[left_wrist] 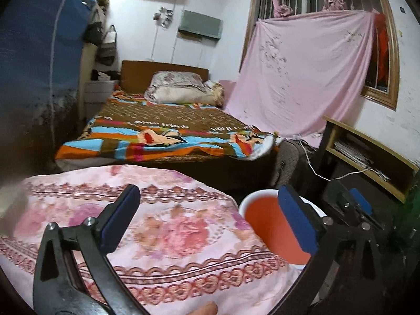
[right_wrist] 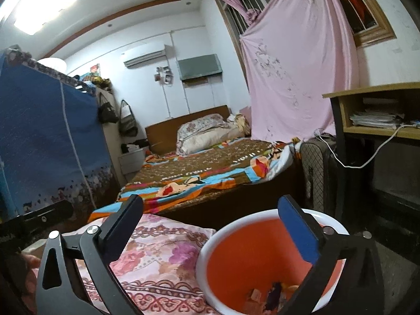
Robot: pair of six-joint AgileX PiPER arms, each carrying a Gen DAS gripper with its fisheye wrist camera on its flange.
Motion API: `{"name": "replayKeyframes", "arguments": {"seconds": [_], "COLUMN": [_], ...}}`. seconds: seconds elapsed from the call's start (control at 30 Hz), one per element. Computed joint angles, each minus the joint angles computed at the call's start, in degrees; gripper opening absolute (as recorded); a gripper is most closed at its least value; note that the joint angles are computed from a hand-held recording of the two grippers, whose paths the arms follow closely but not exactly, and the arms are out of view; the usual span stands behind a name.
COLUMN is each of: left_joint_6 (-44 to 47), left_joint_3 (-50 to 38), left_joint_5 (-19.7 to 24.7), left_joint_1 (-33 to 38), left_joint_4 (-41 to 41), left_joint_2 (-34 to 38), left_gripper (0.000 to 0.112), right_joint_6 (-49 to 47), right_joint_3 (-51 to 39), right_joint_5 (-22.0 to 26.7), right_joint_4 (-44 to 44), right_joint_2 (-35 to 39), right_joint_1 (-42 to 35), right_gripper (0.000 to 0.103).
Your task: Collect trash
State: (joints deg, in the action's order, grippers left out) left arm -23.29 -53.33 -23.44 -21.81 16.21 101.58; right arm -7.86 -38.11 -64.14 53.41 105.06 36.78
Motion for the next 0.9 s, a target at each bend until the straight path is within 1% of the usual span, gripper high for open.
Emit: {"name": "replayKeyframes", "arguments": {"seconds": [0.27, 0.43, 0.6, 0.63, 0.9], "left_joint_6": [7.81, 9.49, 10.89, 10.99, 10.79], "left_joint_3": [6.50, 10.01, 15.09, 16.94, 26.50], "left_joint_5": [-3.82, -5.70, -9.04, -10.34, -16.60], "left_joint_1": [2.54, 3.85, 5.26, 5.78, 9.52], "left_joint_4": [-8.56, -10.86, -11.47, -11.18, -9.08], "left_joint_2": [-3.59, -5.55, -8.08, -8.85, -12.46], "left_gripper": [0.092, 0.092, 0.092, 0.092, 0.092], "right_joint_6": [-3.12, -4.85, -7.84, -8.55, -12.65], "right_joint_3": [-1.17, -1.70, -1.64, -1.57, -0.76], "right_joint_5": [-0.86, -1.76, -3.23, -3.30, -5.63], "right_joint_4": [1.04, 2.41, 5.04, 5.60, 12.67], "right_joint_2": [0.44, 0.43, -0.26, -0.45, -0.13], "right_joint_1": [2.00, 4.14, 8.20, 9.05, 19.09], "right_gripper": [0.103, 0.103, 0.103, 0.103, 0.103]}}
